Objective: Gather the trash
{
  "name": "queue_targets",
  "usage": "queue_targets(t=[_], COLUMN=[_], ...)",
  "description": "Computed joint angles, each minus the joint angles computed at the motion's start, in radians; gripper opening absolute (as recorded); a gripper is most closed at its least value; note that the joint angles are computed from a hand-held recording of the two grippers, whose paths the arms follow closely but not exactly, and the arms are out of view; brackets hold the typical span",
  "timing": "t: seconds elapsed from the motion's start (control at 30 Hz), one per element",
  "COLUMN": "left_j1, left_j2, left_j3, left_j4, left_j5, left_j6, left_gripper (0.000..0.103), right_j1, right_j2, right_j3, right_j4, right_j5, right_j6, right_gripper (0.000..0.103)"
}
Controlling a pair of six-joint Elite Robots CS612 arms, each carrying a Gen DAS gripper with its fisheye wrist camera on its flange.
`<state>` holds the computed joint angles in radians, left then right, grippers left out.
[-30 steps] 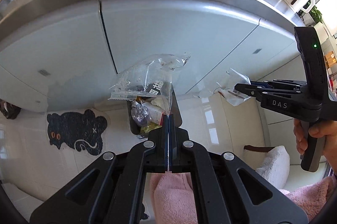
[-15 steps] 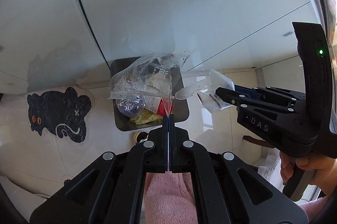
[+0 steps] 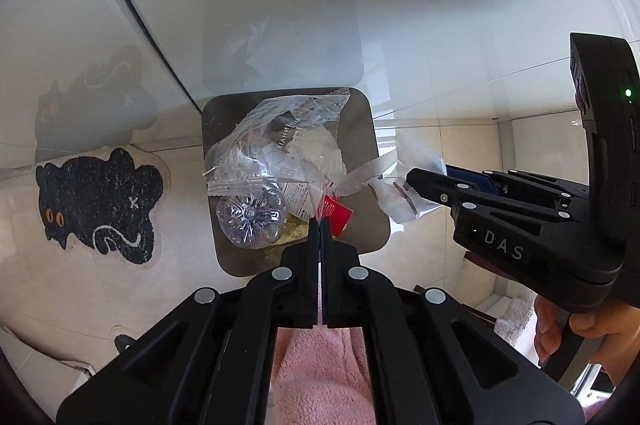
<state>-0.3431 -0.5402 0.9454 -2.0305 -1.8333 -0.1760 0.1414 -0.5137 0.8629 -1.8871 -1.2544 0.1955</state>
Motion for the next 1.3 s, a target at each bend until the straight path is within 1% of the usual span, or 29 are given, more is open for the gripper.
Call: queue_targets(t=[0.1, 0.17, 0.2, 0.23, 0.3, 0.47, 0.53, 0.63, 0.7, 0.77, 0.83, 0.87, 0.97, 1.03, 1.07, 1.1, 1.13, 1.2, 1.23, 1.3], left_j1=[0.003, 0.004, 0.004, 0.005, 0.007, 0.010, 0.012, 0.016, 0.019, 0.022, 0.023, 0.023, 0.025, 0.024, 0.024, 0.022, 0.020, 0.014, 0.011, 0.003], left_j2=[0.017, 0.024, 0.028, 0.030, 0.031, 0.019, 0.009, -0.010, -0.024, -0.039, -0.052, -0.058, -0.077, -0.093, -0.104, -0.115, -0.128, -0.157, -0.171, -0.200], left_j3=[-0.027, -0.041, -0.048, -0.052, -0.055, -0.049, -0.039, -0.013, 0.007, 0.029, 0.046, 0.055, 0.080, 0.097, 0.107, 0.118, 0.131, 0.158, 0.170, 0.190], left_j4=[0.016, 0.027, 0.033, 0.035, 0.037, 0.039, 0.035, 0.014, -0.006, -0.022, -0.028, -0.033, -0.047, -0.058, -0.066, -0.077, -0.092, -0.127, -0.144, -0.169], left_j5=[-0.019, -0.021, -0.024, -0.028, -0.030, -0.020, -0.015, -0.011, -0.007, -0.001, 0.009, 0.013, 0.026, 0.036, 0.041, 0.048, 0.055, 0.070, 0.074, 0.083], left_j6=[-0.001, 0.001, 0.002, 0.001, 0.002, 0.003, -0.001, -0.016, -0.032, -0.044, -0.050, -0.054, -0.070, -0.082, -0.088, -0.096, -0.104, -0.122, -0.128, -0.136], left_gripper=[0.003, 0.009, 0.015, 0.017, 0.024, 0.026, 0.028, 0.028, 0.031, 0.032, 0.032, 0.032, 0.033, 0.036, 0.039, 0.045, 0.048, 0.061, 0.063, 0.070], right_j1=[0.001, 0.002, 0.001, -0.001, -0.003, -0.004, -0.008, -0.011, -0.011, -0.011, -0.010, -0.009, -0.008, -0.009, -0.009, -0.011, -0.012, -0.017, -0.018, -0.024], right_j2=[0.023, 0.031, 0.033, 0.035, 0.040, 0.039, 0.035, 0.031, 0.027, 0.024, 0.020, 0.017, 0.006, -0.007, -0.019, -0.033, -0.049, -0.087, -0.108, -0.150], right_j3=[-0.033, -0.044, -0.046, -0.049, -0.056, -0.059, -0.055, -0.051, -0.051, -0.052, -0.049, -0.048, -0.038, -0.025, -0.013, 0.003, 0.020, 0.061, 0.081, 0.121], right_j4=[0.032, 0.042, 0.041, 0.045, 0.049, 0.048, 0.040, 0.025, 0.018, 0.012, 0.005, 0.001, -0.006, -0.008, -0.017, -0.029, -0.038, -0.067, -0.086, -0.117], right_j5=[0.014, 0.015, 0.021, 0.029, 0.040, 0.046, 0.064, 0.090, 0.102, 0.110, 0.113, 0.112, 0.105, 0.102, 0.100, 0.097, 0.094, 0.090, 0.084, 0.070], right_j6=[0.003, 0.010, 0.020, 0.028, 0.038, 0.058, 0.074, 0.087, 0.088, 0.087, 0.089, 0.088, 0.084, 0.081, 0.081, 0.080, 0.078, 0.070, 0.066, 0.049], right_gripper=[0.022, 0.023, 0.025, 0.027, 0.039, 0.047, 0.051, 0.055, 0.057, 0.061, 0.068, 0.070, 0.071, 0.072, 0.073, 0.075, 0.080, 0.093, 0.096, 0.098])
